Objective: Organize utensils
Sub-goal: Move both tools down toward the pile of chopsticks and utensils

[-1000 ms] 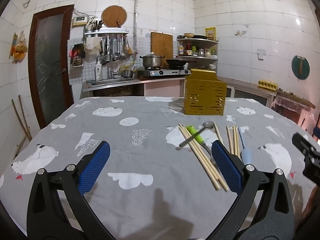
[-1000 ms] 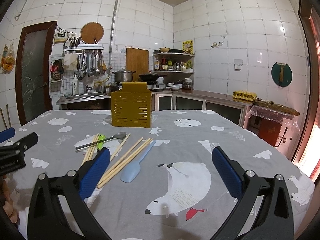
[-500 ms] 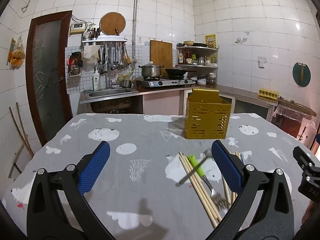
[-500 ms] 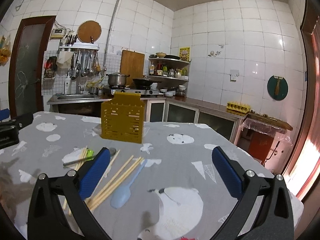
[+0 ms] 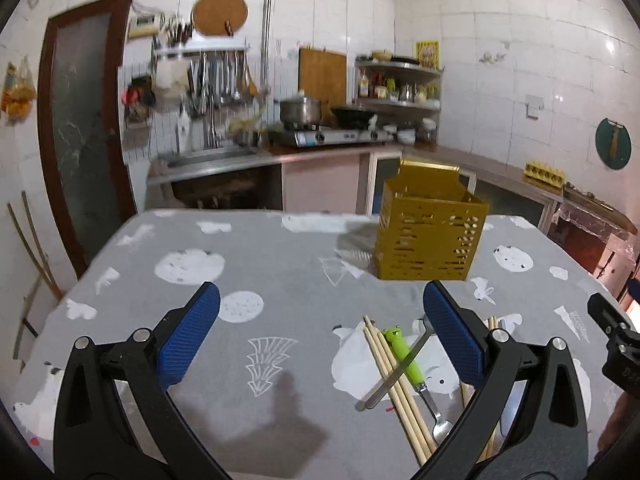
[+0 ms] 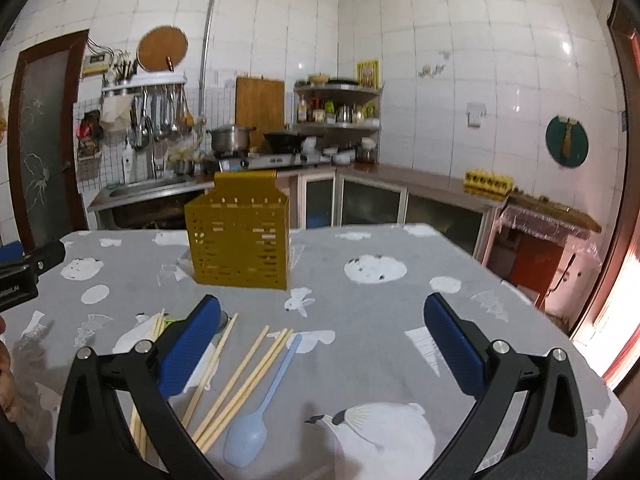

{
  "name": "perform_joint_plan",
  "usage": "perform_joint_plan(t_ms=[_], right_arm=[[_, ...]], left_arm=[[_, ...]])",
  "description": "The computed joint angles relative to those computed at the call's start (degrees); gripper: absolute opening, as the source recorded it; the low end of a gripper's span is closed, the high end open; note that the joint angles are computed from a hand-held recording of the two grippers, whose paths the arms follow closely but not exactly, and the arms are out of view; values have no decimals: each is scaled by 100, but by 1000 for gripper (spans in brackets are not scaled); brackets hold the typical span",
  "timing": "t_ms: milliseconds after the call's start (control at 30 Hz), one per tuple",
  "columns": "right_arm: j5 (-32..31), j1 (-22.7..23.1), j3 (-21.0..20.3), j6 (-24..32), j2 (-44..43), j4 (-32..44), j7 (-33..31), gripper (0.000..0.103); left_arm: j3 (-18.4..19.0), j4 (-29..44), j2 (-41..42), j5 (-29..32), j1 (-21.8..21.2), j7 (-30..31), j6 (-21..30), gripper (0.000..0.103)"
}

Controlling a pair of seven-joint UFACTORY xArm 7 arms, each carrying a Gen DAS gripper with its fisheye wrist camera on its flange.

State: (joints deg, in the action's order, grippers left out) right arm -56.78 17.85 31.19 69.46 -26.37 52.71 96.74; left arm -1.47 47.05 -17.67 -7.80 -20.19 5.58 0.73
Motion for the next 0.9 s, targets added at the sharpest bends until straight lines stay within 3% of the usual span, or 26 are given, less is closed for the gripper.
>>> perform_joint_plan(t_ms=[267, 533, 633, 800, 900], right_arm=[[375, -181, -588, -610, 165, 47, -116, 99], [656, -343, -830, -846, 599, 11, -59, 99], [808, -311, -966, -899, 753, -19, -131, 99], [977, -246, -1121, -888, 958, 18, -233, 98], [1102, -182, -1203, -911, 1137, 70, -357, 94]], left_arm=[[-577, 764, 713, 643, 653, -477, 216, 98], [-508, 1175, 1230, 470, 422, -290, 528, 98], [-597, 1304, 1462, 813, 547, -563, 740, 98], [-588, 1430, 1727, 501, 517, -362, 1055, 98], [-588, 1439, 1840, 804, 522, -595, 1104, 98]])
